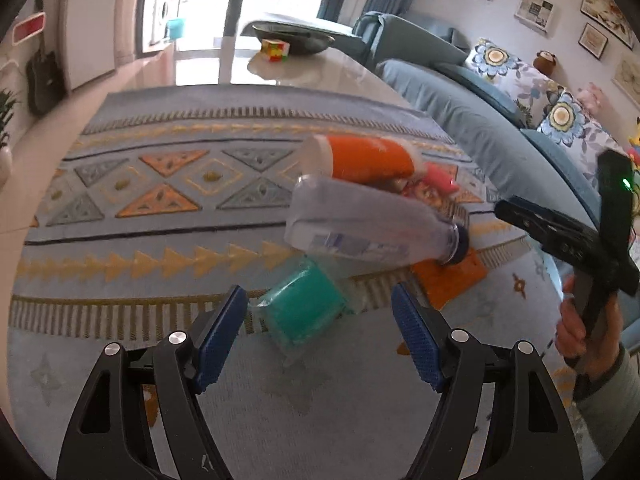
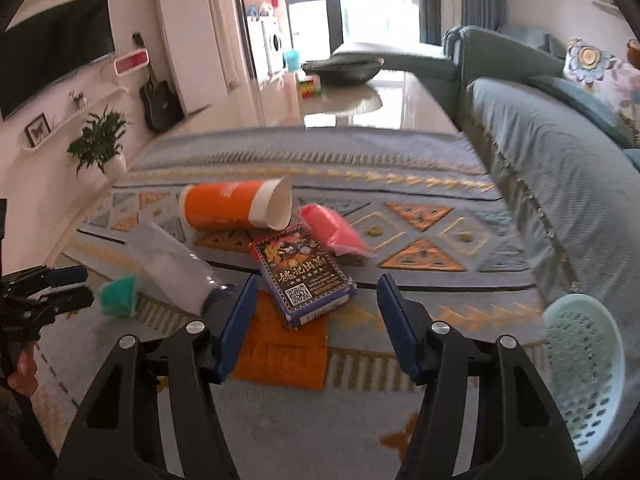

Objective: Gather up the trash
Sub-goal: 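Grasp the green sponge with the left gripper while the right gripper grasps the card box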

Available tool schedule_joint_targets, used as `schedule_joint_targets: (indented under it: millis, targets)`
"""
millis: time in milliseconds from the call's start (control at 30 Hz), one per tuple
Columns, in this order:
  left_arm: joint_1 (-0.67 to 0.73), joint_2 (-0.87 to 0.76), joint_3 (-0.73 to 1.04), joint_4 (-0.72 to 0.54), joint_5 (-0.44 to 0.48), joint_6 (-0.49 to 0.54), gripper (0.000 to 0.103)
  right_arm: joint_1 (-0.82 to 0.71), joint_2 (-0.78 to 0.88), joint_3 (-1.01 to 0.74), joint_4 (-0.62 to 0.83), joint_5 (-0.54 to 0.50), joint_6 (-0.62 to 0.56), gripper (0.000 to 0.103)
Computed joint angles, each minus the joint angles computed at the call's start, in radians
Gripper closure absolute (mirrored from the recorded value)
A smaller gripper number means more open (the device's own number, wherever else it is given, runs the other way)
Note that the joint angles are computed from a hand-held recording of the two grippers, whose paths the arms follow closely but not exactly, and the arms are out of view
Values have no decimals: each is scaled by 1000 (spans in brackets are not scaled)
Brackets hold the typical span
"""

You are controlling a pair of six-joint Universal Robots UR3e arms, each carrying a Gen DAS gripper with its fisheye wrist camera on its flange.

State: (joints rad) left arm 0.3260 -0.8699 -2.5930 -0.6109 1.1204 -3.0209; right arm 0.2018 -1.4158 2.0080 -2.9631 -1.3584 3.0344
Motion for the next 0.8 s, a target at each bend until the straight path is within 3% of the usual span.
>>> schedule_joint_targets:
  millis: [200,333,567,633,800]
  targets:
    - [-100,-213,-44,266,103,-13,30,13,125,-93,36,-21,-24,44]
    - [-132,-279,-21,320,146,-31,30,30,174,-141,52,-31,-38,31]
    - [-142,-302,-18,354,177,-36,31,82,281,-279,141,-109,-39,31]
    - [-148,-299,-24,355,181,-32,34,94,286,-279,131,-133,-38,32]
    - [-201,-320,-13,384,215,-57,54,114,261,-217,43,-172,-39,39]
